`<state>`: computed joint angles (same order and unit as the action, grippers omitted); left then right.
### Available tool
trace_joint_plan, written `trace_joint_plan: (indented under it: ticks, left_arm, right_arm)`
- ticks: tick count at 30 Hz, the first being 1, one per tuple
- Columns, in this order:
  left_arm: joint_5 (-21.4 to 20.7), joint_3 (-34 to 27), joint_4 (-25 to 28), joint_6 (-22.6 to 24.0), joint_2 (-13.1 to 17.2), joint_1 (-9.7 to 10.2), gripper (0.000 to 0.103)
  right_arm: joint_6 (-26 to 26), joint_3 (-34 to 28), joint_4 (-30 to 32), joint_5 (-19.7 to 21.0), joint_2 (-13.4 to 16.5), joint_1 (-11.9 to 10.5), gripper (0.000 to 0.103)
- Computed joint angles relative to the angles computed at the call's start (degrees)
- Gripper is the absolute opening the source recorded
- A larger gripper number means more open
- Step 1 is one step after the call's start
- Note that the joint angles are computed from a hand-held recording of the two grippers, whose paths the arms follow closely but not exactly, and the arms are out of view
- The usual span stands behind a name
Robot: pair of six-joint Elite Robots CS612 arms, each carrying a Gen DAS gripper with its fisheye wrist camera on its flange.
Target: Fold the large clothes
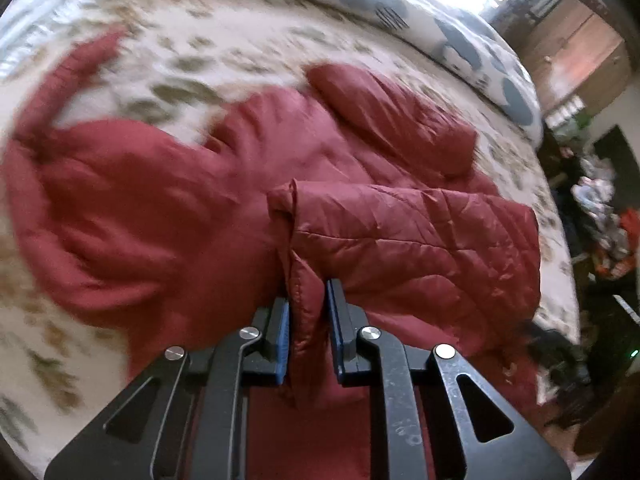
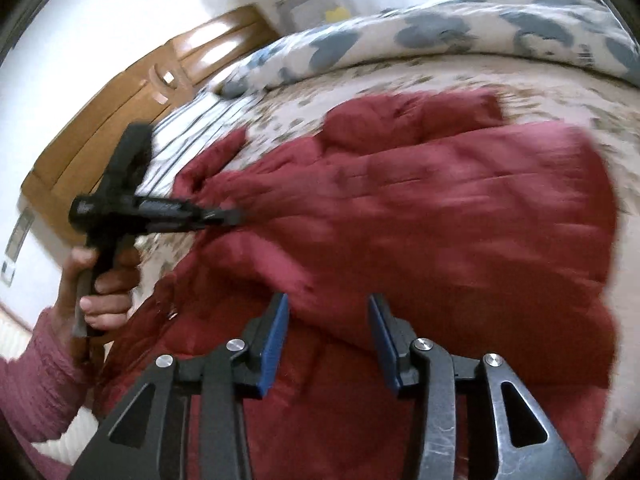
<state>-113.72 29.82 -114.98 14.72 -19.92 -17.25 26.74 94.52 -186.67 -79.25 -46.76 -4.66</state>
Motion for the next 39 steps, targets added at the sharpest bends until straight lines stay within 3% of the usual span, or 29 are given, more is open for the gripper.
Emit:
trace_joint_plan:
  ticks: [4,6,11,13,16,19,26,31,35,39]
  left_arm:
    - [1.4,-2.2,0.3,0.0,1.2,0.49,0.013]
    - [2.9,-0.4,-1.1,1.4,0.4,0.28,0.013]
    - [6.6,7.2,-9.2,0.9,-3.4,-0.08,0.013]
    - [5.7,10.2,-13.6,-0.2,-5.2,0.28,0.013]
    - [2.0,12.8,-16.7,1.1,-6.8,0.49,0.013]
    - [0.0,13.5,-15.5,4.0,-7.3,-0.34,0.013]
    - [4.9,13.0,-11.9,5.1,-5.4,-2.82,0.013]
    - [5.1,12.4,-10.6,5.3,-4.2,-2.49,0.014]
    - [4.4,13.0,-10.9,5.7,-4.3,-2.19,0.014]
    - [4.6,13.7,-12.2,6.2,-4.4,-2.15,0.014]
  right_arm:
    - [4.0,1.9,-1.0,-10.0,-1.6,-0.5,0.048]
    - [5.1,1.3,0.4,-12.7,-1.4,-0.9,0.055]
    - [6.0,-3.0,8.5,-12.4,1.4,-1.6,0.055]
    - [5.9,-4.1,11.3,-11.2,2.5,-1.8,0.055]
    - [4.8,-5.0,11.9,-13.1,3.6,-1.1,0.057]
    - [4.5,-5.2,12.5,-14.2,3.8,-0.7,0.061]
    - [4.1,-5.4,12.5,-14.2,4.0,-0.7,0.061]
    - [4.5,-5.0,13.3,-15.7,3.0,-0.3,0.061]
    - [3.8,-4.3,10.4,-17.5,2.2,0.7,0.062]
    - [2.4,-6.6,17.8,-17.5,3.3,0.9,0.061]
